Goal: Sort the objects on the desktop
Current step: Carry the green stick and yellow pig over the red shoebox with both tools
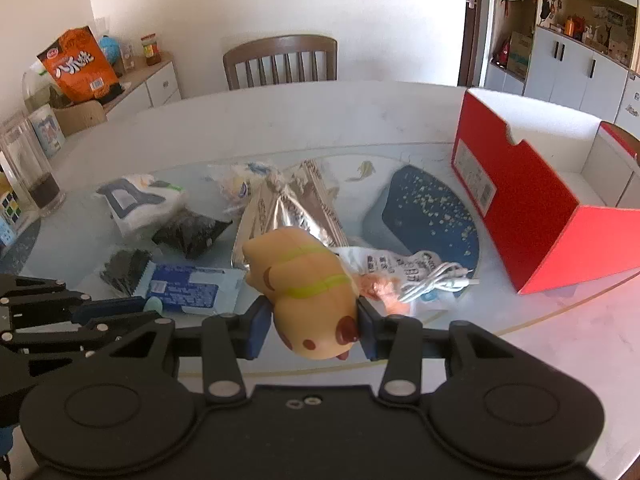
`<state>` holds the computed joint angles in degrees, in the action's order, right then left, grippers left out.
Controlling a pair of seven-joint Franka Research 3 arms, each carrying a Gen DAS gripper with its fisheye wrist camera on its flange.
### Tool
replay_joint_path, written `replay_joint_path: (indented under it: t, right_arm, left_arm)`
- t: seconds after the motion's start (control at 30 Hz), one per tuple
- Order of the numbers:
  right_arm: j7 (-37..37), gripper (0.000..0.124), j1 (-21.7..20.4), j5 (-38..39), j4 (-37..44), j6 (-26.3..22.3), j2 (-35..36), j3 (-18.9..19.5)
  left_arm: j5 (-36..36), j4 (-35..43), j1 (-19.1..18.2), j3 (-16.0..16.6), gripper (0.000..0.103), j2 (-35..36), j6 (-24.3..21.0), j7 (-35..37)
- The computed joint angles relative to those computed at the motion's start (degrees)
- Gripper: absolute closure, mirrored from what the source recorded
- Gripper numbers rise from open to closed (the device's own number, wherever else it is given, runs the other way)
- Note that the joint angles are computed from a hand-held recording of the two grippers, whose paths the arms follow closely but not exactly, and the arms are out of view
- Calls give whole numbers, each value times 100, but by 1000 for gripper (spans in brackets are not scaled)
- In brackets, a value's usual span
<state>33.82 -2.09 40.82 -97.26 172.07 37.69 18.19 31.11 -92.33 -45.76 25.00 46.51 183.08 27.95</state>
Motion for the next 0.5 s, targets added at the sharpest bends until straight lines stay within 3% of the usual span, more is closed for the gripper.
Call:
replay_joint_path:
  t: [0.23,0.5]
  right_arm:
    - [-488,80,-364,327,-29,-19,-131,345]
    - [-1214,80,-559,719,321,-615,-79,278]
  left_arm:
    - [-105,37,-248,294,91,-39,93,-32]
    - [-61,576,-338,341,96,102,-463,-414]
